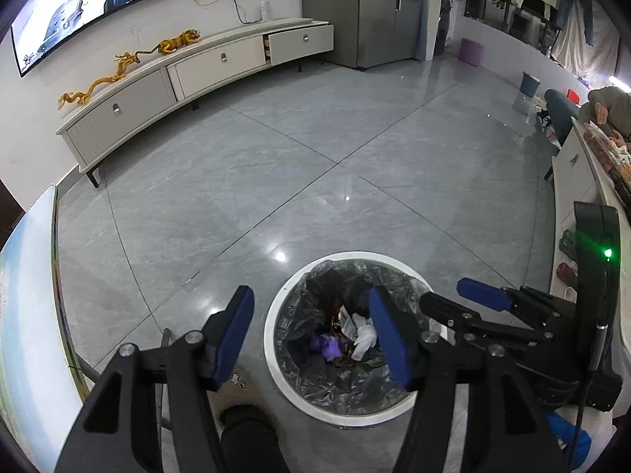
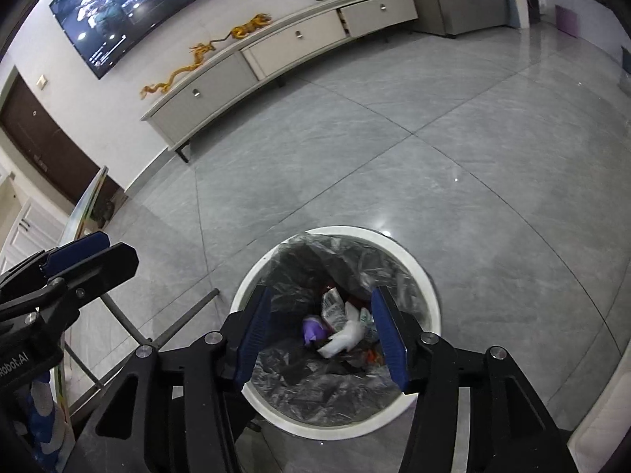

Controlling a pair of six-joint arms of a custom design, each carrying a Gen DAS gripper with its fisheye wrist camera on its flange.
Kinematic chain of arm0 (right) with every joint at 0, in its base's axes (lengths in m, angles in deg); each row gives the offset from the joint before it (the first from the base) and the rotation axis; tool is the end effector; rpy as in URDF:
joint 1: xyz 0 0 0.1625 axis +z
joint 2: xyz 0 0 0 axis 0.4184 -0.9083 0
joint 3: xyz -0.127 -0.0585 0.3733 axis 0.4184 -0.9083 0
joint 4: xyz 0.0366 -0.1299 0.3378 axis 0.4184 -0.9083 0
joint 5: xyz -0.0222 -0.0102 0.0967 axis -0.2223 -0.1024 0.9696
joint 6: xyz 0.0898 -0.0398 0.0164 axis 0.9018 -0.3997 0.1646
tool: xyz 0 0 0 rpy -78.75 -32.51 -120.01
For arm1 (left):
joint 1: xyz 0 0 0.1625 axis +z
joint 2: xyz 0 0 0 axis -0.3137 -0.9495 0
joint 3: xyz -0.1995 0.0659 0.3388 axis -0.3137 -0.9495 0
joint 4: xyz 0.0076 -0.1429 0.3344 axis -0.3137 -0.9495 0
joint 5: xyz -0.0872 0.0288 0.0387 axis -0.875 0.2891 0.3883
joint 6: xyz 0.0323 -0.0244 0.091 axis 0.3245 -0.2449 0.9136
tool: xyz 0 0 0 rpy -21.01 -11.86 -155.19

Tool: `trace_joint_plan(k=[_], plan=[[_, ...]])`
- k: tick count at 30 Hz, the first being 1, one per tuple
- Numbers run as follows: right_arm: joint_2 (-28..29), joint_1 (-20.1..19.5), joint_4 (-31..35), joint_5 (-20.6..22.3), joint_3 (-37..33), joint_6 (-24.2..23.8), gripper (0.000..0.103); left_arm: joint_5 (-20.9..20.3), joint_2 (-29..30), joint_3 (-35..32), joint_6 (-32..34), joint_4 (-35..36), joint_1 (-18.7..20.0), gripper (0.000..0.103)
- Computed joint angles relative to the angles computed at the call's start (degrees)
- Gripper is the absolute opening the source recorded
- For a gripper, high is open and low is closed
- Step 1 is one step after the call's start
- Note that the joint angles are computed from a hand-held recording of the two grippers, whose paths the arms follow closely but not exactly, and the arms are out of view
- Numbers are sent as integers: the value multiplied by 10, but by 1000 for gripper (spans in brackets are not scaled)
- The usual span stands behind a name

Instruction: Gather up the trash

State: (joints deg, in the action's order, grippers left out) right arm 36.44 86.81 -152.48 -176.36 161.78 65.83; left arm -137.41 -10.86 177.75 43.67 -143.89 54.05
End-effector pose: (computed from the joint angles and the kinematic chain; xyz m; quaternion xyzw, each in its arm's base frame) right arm 0.1809 -0.2841 0.0536 -0.1029 -0.8944 0.3584 0.2468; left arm -0.1876 -0.3700 0.1392 0.4057 0.8629 -0.1454 0.2640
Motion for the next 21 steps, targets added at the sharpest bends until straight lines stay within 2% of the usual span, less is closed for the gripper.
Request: trace_joint_plan(k=[5, 11, 16, 21], plan=[[-13, 24, 15, -17, 7, 22, 55, 4, -27, 13, -16, 4, -18, 62], [-28, 73, 64, -38, -4, 41, 59, 28, -98, 49, -57, 39, -50, 66], [-31, 125, 127, -63, -30, 67, 62, 74, -202, 81, -129, 127, -75, 70], [-26, 175, 184, -74, -66, 79, 66, 135, -327, 95, -216, 283, -109, 70]])
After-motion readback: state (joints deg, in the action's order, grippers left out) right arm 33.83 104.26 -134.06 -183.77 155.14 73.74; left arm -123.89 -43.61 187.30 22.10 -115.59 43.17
